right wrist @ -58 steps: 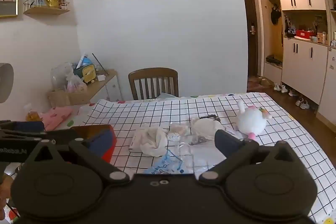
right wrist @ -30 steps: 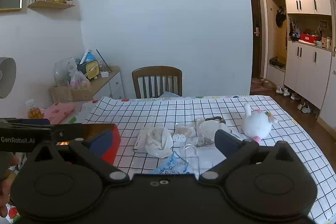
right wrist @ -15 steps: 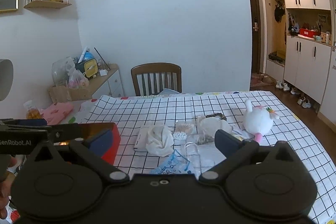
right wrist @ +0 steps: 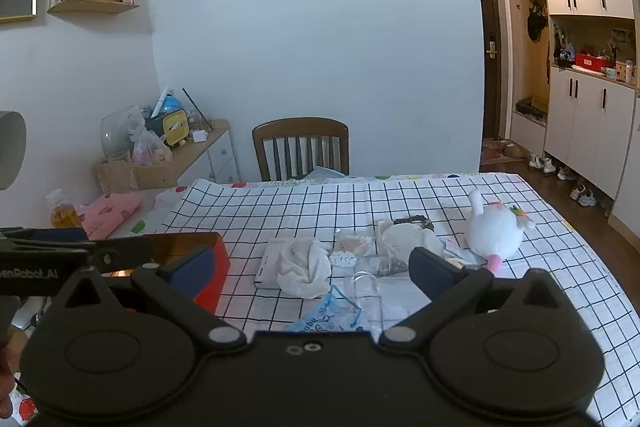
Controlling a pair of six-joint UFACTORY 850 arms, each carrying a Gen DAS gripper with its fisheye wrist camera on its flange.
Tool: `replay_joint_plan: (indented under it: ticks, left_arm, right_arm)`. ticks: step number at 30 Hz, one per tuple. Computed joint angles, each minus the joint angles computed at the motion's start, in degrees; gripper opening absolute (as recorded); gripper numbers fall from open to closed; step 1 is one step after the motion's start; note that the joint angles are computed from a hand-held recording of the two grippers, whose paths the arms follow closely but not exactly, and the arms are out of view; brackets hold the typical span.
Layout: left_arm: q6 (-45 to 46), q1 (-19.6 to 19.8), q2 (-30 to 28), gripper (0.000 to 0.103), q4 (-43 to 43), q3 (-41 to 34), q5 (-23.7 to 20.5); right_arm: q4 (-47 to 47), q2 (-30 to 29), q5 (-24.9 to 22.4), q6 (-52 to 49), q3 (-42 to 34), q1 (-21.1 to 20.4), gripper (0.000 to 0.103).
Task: Organize soft objects
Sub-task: 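Move both tools toward the items on the tablecloth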
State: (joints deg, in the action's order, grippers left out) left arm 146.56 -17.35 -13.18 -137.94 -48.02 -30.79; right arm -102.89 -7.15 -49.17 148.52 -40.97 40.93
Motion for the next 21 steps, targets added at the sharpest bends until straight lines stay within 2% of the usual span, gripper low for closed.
replay_joint_plan:
  ticks: [14,21]
  left_arm:
    - [2.79,-1.80,-2.36,0.103,-3.92,-2.71,3.62]
    - [-1.01,-2.00,-3.95,0.103,-0.36,-4.28,3.87]
  right_arm:
    - [-1.87,0.36,1.39,0.65,0.46,-2.11,0.103]
    - [0.68,-0.87,1.86,-3.08,-0.76,-3.26,0.103]
